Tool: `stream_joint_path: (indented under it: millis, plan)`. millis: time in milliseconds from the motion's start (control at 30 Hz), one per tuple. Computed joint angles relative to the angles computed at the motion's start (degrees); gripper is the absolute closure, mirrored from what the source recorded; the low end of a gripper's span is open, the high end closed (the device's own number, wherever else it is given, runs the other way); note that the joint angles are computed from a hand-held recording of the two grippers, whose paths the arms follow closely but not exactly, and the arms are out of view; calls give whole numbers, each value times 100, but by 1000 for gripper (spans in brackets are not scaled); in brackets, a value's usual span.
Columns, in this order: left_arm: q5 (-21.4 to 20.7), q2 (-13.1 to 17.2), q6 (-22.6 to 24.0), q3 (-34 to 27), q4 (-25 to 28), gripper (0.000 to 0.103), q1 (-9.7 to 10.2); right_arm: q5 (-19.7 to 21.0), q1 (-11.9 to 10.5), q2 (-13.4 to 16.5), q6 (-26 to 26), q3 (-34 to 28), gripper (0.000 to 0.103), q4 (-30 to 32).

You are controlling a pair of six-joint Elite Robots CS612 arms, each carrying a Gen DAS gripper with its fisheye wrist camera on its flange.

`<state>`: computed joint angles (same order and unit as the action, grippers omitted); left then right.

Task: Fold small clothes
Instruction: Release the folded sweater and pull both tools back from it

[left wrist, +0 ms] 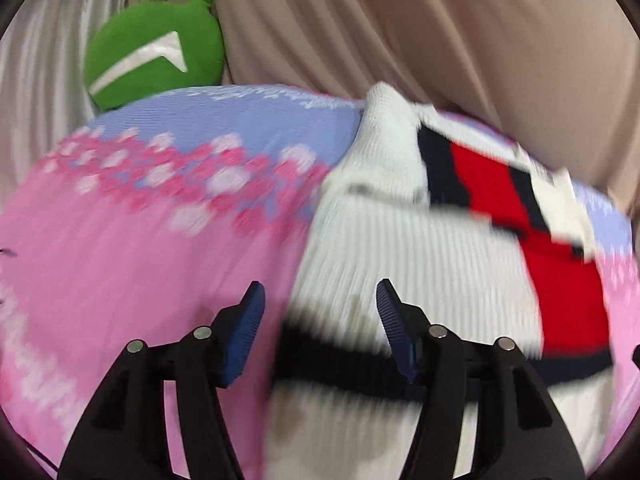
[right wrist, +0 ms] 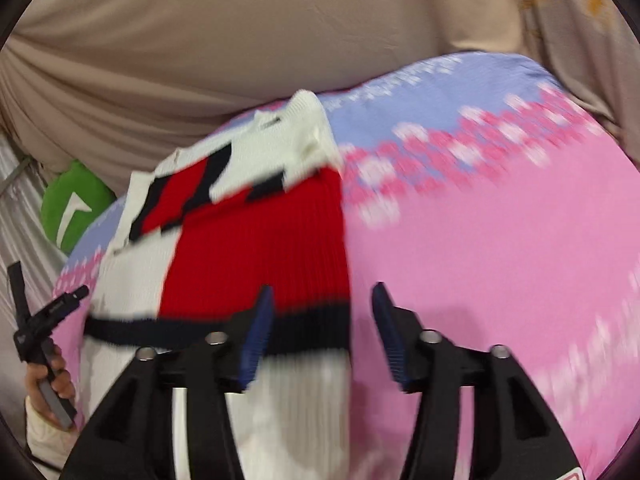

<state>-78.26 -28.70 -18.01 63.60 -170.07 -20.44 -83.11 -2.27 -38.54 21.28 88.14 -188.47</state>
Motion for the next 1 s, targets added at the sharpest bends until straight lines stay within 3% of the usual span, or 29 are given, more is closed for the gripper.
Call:
stream_joint_path:
  millis: [67, 233, 300, 400, 533, 633, 800, 900, 1000]
  plan:
    - [-98, -235, 29, 524, -167, 28, -15, -308, 114, -83, 300, 419, 44, -308]
    - [-209, -580, -208, 1365, -363, 26, -74, -570, 263, -62, 834, 871, 43, -831]
    - [-292, -622, -354, 1510, -422, 24, -87, -713, 316, -92, 811, 927, 42, -932]
    - [-262, -623, -495, 1592, -476, 20, -117, -389, 302, -73, 843, 920, 40, -907]
    - [-250, -604, -654, 1659, -687, 14, -125, -354, 358, -74, 912, 881, 39, -830]
    - [-182, -596, -746, 1660, -721, 12, -151, -606, 453, -42, 1211, 843, 37, -887]
    - [-77, -567, -610, 1565, -560, 11, -188, -753, 539, -11, 1368, 755, 37, -844]
    - [-123, -551, -575, 1523, -540, 13, -194, -595, 522, -4, 1224, 740, 37, -836]
    - [-91, -549, -621, 1526, -601, 29, -198, -316, 450, -3, 1086, 786, 37, -930]
